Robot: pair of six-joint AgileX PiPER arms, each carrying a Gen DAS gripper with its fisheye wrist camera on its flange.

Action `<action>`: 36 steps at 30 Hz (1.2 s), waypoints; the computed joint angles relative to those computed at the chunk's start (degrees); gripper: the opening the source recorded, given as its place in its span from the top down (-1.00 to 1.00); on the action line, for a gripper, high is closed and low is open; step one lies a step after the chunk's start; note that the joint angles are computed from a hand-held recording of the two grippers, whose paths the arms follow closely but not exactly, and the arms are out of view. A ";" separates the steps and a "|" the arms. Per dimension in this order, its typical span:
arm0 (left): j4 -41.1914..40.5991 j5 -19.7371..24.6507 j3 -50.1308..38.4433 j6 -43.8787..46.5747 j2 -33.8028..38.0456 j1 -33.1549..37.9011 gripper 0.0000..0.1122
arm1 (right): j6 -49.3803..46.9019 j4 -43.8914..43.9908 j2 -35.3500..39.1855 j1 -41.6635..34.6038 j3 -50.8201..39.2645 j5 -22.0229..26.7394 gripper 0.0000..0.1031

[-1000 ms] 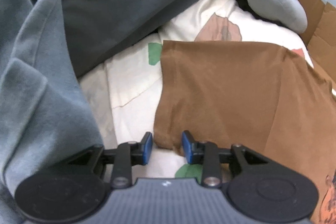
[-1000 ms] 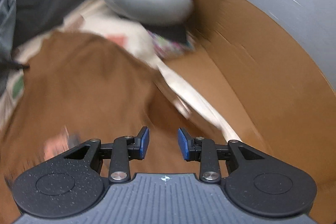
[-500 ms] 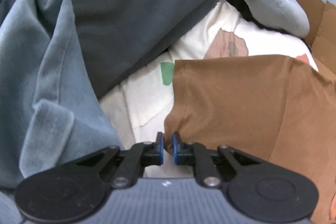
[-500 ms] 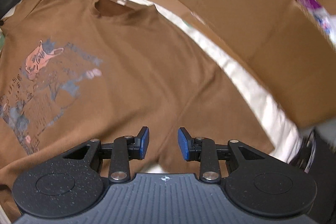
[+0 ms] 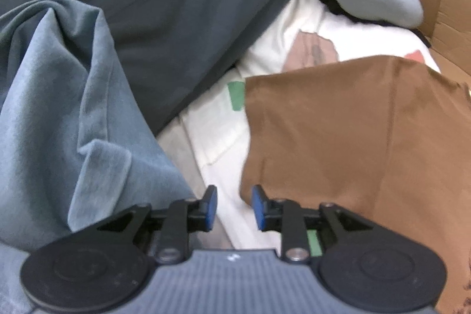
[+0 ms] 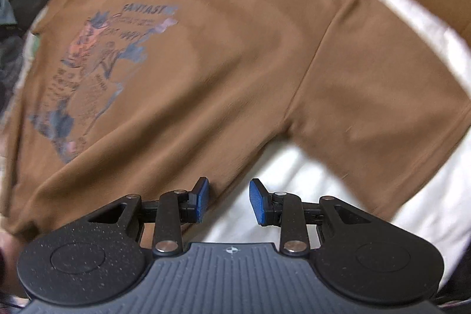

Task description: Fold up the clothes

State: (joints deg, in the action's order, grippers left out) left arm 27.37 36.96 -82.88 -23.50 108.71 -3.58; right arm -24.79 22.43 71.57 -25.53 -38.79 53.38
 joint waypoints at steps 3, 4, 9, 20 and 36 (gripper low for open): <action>-2.52 1.83 1.22 3.88 -1.70 -1.30 0.40 | -7.21 7.54 0.97 -5.12 2.90 1.79 0.27; -3.26 2.62 1.71 4.92 -2.28 -1.81 0.40 | -9.19 9.56 1.22 -6.50 3.87 2.31 0.27; -6.91 7.85 3.12 7.07 -4.89 -5.00 0.40 | -12.95 13.81 2.21 -8.76 4.92 4.39 0.29; -15.09 15.65 4.27 7.25 -9.72 -13.50 0.32 | -15.43 19.07 -2.04 -12.38 11.11 10.16 0.50; -19.91 23.35 12.78 2.31 -19.68 -20.09 0.32 | -8.36 21.91 -19.02 -18.46 21.63 14.77 0.55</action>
